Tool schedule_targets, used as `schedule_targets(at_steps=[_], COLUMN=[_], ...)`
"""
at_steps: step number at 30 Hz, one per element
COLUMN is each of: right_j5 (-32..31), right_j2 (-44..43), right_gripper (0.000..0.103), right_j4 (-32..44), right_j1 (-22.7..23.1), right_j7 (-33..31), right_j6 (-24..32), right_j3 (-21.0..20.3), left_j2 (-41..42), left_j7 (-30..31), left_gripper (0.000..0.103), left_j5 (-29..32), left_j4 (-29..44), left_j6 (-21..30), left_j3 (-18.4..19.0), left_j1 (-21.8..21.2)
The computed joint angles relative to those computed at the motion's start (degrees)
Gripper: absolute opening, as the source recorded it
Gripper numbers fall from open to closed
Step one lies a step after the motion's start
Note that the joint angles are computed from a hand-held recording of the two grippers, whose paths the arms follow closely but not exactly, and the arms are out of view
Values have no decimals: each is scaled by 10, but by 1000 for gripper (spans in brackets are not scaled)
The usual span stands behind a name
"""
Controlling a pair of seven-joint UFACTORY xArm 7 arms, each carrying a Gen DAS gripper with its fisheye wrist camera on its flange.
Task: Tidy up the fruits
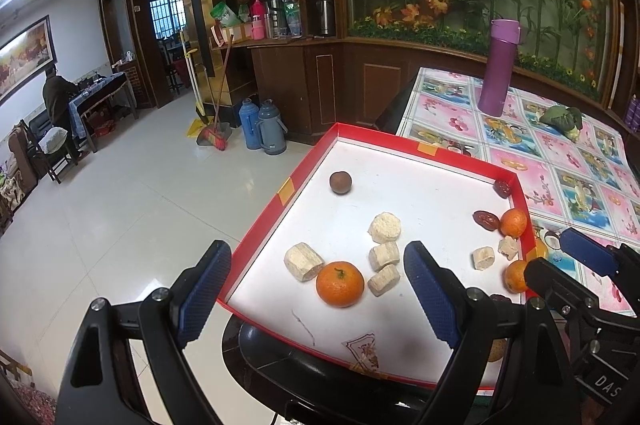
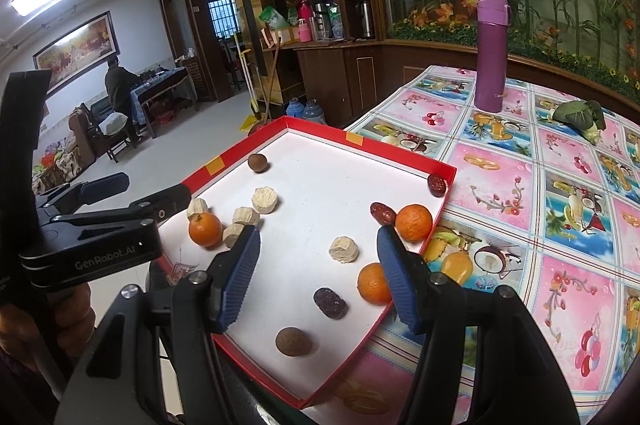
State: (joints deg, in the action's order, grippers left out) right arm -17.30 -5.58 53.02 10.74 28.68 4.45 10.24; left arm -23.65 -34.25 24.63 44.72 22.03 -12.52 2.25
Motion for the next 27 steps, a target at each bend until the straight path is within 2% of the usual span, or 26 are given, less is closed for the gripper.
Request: schedule_targets(at_steps=[27], right_j5=[4], right_j2=[8], right_gripper=[62], right_j4=[1], right_j1=[5], right_j7=[-2], right_j6=[-3], right_j3=[-4], left_j2=[5], left_j7=[-7], left_gripper=[88], left_j5=[9], left_j4=[2], left_j6=[7], left_j3=[-2], left_j1=[-3])
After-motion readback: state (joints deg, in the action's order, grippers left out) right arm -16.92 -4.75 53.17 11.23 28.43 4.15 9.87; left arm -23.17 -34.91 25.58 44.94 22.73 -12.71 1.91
